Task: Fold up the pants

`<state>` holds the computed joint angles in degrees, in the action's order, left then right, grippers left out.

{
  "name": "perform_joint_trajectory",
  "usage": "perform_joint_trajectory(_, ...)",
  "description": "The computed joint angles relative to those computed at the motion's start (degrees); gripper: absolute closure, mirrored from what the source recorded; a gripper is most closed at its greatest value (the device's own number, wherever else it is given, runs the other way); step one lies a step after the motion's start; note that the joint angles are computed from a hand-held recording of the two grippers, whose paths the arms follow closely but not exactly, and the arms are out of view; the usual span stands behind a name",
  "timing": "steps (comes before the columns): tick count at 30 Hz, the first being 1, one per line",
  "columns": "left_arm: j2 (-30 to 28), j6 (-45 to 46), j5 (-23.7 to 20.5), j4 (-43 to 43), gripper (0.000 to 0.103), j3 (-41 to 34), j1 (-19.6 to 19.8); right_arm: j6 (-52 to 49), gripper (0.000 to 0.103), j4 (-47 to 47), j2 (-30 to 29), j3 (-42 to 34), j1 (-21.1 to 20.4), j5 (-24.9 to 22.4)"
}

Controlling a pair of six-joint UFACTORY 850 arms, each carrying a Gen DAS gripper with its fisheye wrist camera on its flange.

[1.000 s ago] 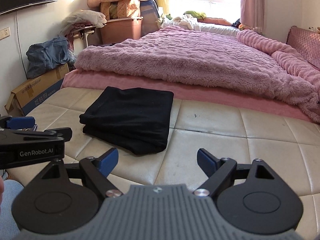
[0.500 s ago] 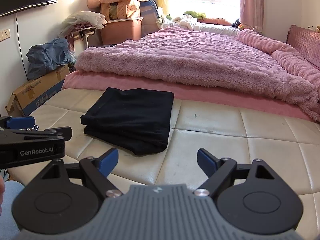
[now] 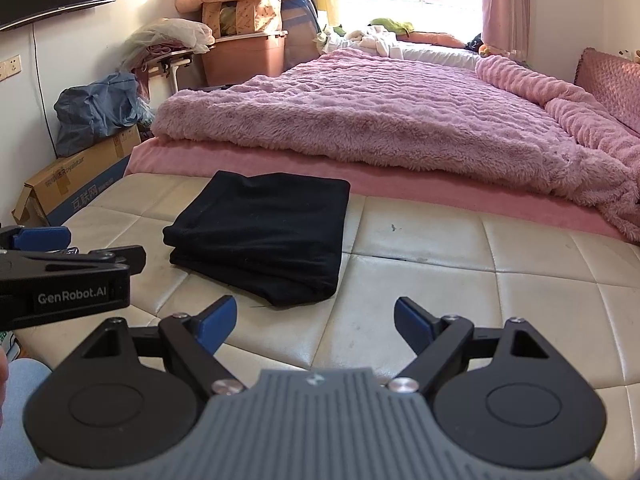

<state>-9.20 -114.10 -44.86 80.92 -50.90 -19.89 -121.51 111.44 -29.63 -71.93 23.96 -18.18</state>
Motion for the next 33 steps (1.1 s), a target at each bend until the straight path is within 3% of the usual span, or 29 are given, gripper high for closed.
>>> perform_joint_trajectory(33, 0.0, -0.9, -0.5, -0.4, 0.007, -0.3, -0.4, -2.3, 0.021, 1.8, 0.4, 0.6, -0.1, -0.7)
